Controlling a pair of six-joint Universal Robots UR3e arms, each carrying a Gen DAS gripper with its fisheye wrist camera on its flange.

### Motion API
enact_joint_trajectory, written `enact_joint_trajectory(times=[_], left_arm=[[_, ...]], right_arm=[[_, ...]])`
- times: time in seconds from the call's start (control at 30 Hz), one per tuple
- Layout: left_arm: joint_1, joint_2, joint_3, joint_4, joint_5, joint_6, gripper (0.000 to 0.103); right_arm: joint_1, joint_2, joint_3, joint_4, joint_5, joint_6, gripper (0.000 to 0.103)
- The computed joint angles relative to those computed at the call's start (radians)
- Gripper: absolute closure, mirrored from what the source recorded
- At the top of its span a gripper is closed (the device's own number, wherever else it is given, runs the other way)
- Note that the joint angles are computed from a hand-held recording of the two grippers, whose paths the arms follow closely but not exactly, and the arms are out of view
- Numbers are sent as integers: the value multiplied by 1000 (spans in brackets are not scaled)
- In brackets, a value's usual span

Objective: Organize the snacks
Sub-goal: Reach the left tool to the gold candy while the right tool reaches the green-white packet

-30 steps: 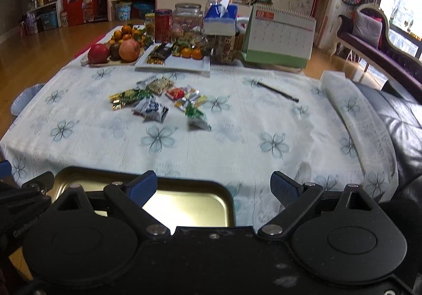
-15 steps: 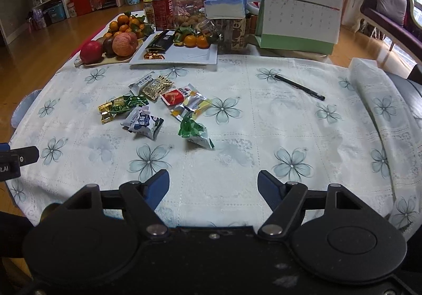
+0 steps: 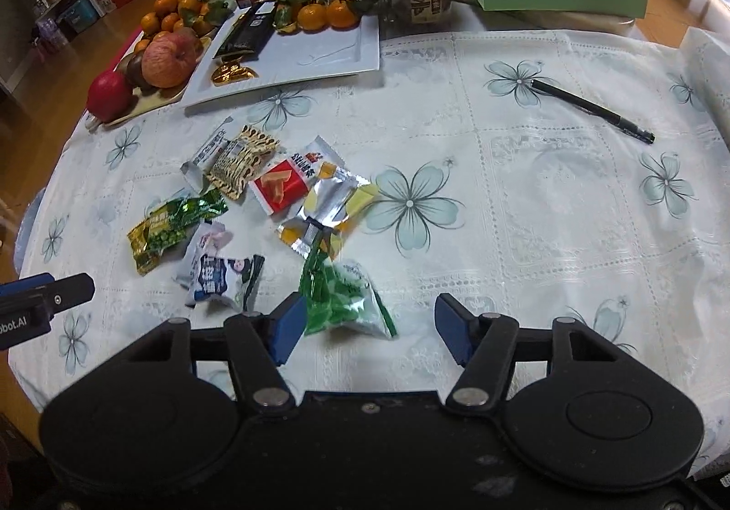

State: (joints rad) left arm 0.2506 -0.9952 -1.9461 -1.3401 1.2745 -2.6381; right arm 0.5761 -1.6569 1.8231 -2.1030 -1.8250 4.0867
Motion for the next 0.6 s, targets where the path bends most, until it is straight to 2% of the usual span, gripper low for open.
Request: enact_joint_trajectory(times=[0.27,0.5,0.6], left_arm=[[-82,-290,92,199,3,-93,44],[-97,-432,132,195,15,-136,44],[-118,-459,121,215,50,-161,44]], right_arm=[[-76,83,11,-77,85,-47,37],[-85,145,7,-73,123,-33,37],[-98,152,14,-91,156,-32,37]])
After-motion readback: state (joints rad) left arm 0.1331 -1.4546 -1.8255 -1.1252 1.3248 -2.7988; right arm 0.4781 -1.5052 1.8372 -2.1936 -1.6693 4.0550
